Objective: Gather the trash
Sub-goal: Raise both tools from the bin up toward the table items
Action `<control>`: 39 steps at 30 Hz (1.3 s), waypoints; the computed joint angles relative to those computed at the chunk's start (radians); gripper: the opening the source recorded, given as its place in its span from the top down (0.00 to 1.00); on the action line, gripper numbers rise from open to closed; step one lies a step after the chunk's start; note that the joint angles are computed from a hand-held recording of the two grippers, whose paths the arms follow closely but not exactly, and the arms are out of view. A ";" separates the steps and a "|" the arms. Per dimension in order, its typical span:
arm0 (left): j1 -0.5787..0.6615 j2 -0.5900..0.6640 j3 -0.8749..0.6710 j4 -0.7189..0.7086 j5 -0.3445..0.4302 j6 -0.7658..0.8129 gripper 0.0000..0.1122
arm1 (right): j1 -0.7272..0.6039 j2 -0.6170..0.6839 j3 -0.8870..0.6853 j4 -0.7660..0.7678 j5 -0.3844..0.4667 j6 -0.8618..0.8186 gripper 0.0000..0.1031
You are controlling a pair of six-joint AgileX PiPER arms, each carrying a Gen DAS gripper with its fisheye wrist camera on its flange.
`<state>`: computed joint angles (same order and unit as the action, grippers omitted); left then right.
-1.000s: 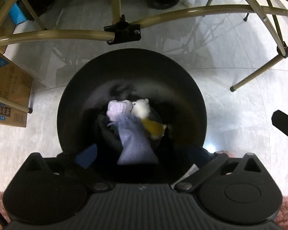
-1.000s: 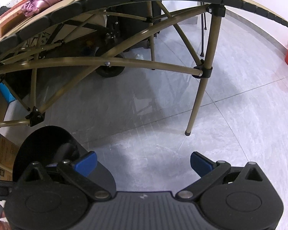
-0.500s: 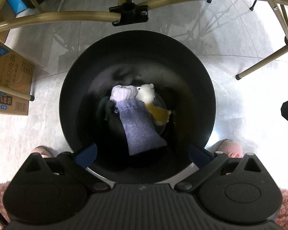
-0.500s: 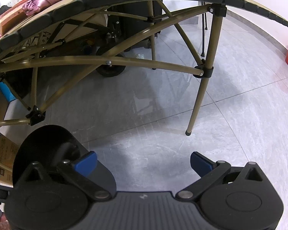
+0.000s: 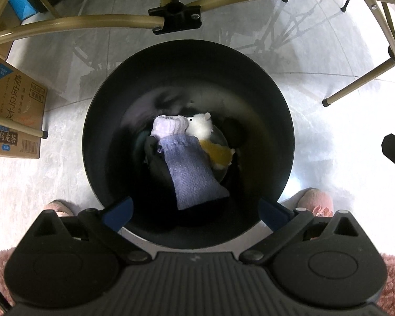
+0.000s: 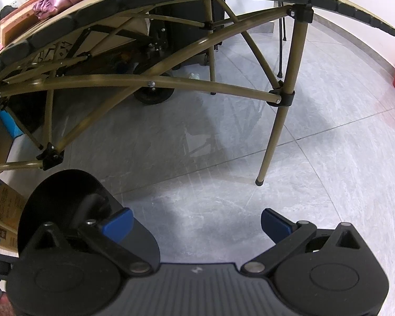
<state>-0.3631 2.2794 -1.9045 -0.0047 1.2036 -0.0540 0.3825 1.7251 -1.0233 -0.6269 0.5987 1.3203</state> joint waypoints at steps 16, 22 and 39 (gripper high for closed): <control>-0.032 -0.218 0.270 0.056 -0.142 -0.035 0.08 | 0.012 -0.049 0.030 -0.002 -0.019 0.016 0.00; -0.036 -0.295 0.335 0.083 -0.189 -0.056 0.08 | 0.029 -0.070 0.042 -0.015 -0.019 0.047 0.00; 0.001 -0.463 0.446 0.084 -0.277 -0.045 0.08 | 0.095 -0.203 0.081 -0.083 -0.009 0.124 0.00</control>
<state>-0.3625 1.8168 -1.4588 0.0793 0.9266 -0.0986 0.4774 1.5223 -0.9419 -0.7102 0.5900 1.4442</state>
